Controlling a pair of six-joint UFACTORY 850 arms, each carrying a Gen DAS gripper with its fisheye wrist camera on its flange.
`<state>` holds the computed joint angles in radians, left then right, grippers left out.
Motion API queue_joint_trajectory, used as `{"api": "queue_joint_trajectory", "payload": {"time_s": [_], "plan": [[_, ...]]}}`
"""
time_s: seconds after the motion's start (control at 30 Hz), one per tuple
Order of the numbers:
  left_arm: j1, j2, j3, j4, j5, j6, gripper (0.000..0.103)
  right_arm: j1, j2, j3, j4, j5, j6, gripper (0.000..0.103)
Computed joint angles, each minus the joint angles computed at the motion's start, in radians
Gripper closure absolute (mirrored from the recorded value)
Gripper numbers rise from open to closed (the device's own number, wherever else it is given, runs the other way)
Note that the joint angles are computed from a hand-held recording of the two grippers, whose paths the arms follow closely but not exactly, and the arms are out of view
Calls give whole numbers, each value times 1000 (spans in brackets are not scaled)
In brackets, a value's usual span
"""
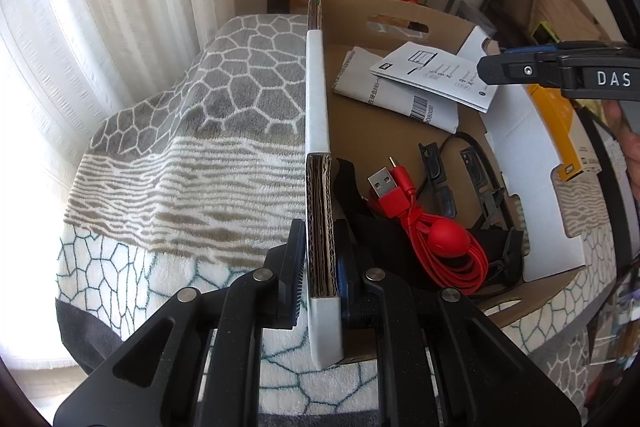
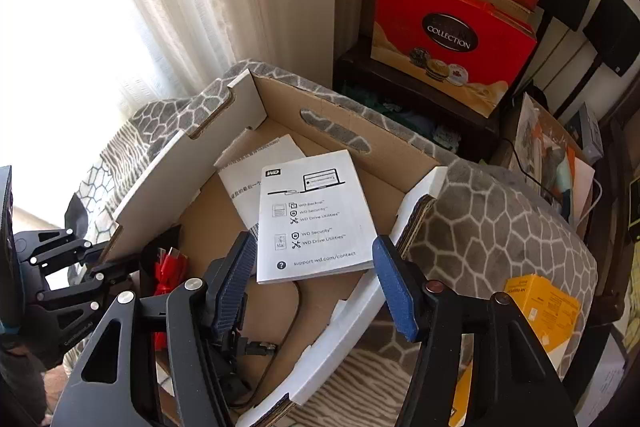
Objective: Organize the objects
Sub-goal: 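Withdraw the right gripper from the tray toward the MY PASSPORT box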
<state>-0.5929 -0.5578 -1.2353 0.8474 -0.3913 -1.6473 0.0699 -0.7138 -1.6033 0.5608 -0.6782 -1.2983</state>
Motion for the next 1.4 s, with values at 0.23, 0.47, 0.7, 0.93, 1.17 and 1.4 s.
{"api": "queue_joint_trajectory", "payload": {"time_s": [0.23,0.47,0.7,0.93,1.17,1.4], "plan": [[5,4,9,14,7,-11,91,5,-36,-30,41,30,3,41],[6,13,17,16,10,-14,91,20,-95,-92,-18,-24,123,39],[4,13,12,10,3,-7,91,10,-64,-61,16,-34,82,38],[1,17,11,19,-6,-22,91,-16,0,0,94,-2,-17,38],[-8,13,-3,8,-41,-6,91,-51,65,69,193,-4,-111,35],[-14,26,5,20,-56,-23,91,-89,114,123,235,7,-177,32]]}}
